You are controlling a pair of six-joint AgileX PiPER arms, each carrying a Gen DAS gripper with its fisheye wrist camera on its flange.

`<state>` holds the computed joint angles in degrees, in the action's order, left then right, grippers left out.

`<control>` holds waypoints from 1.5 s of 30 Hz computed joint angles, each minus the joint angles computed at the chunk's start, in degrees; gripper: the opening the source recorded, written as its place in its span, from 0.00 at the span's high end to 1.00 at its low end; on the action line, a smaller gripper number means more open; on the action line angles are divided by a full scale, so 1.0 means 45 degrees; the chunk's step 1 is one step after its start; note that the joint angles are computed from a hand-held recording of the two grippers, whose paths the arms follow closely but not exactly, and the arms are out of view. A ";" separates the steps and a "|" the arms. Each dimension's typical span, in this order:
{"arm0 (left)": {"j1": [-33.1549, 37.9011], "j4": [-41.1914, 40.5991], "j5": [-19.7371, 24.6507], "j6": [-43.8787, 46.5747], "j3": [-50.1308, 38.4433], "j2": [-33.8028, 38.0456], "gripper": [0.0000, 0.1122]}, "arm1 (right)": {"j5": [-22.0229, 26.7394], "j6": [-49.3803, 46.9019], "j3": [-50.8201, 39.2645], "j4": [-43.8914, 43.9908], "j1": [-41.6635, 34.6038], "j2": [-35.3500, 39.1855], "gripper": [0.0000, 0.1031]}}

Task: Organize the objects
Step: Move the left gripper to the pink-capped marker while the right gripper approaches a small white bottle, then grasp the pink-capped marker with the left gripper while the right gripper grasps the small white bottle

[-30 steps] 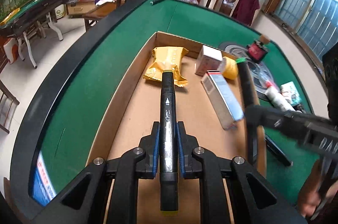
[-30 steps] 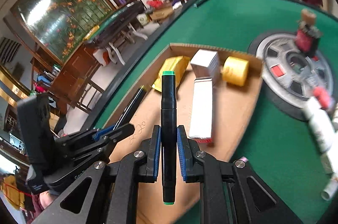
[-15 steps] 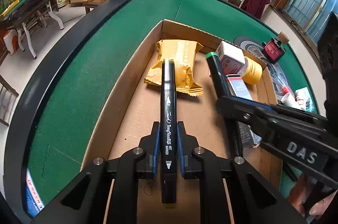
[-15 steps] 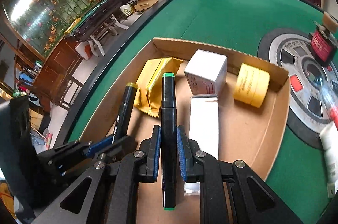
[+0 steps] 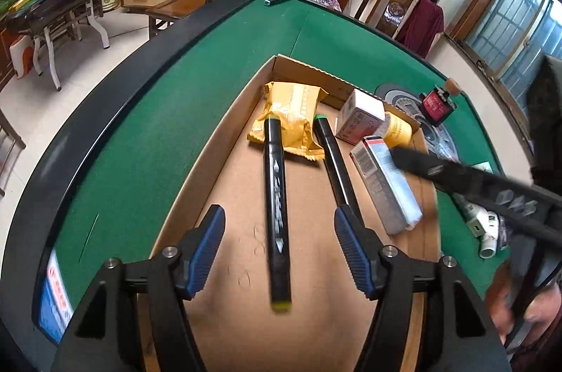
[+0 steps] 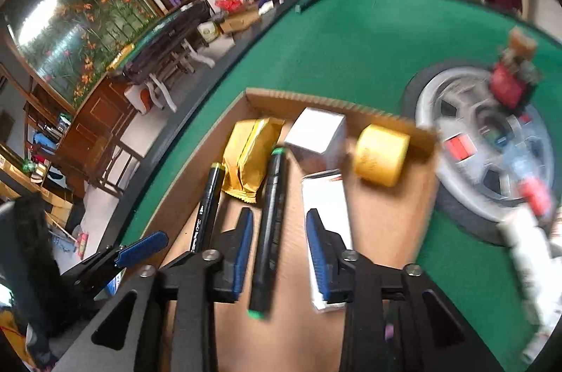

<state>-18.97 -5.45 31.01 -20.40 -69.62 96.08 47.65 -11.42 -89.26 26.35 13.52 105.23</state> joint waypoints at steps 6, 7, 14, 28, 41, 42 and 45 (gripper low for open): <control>-0.1179 0.0391 -0.0029 -0.0654 0.0215 -0.1276 0.36 | -0.1745 -0.0399 0.2543 -0.1236 -0.1174 -0.3797 0.21; -0.1485 0.0474 -0.0023 -0.0729 0.0095 -0.1367 0.33 | -0.2380 -0.0685 0.3213 -0.1309 -0.1454 -0.4635 0.16; -0.4550 0.1449 0.0509 -0.2156 -0.1588 -0.0250 0.26 | -0.6498 -0.1619 0.6949 -0.1254 -0.4661 -0.6993 0.00; -0.7203 0.4932 0.4194 -0.6237 -0.6207 0.4658 0.35 | -0.5026 -1.1498 0.8125 0.8444 -0.8821 -0.5370 0.00; -0.8091 0.6845 0.4656 -0.5825 -0.6535 0.5127 0.87 | -0.4465 -1.2259 0.8340 0.9045 -0.8516 -0.5291 0.00; -0.8289 0.7350 0.4713 -0.6113 -0.6545 0.5203 0.87 | -0.4492 -1.2221 0.8359 0.8946 -0.8433 -0.5266 0.00; -0.8388 0.7743 0.4472 -0.6379 -0.6349 0.5162 0.87 | -0.4697 -1.2475 0.8482 0.9082 -0.8227 -0.5313 0.00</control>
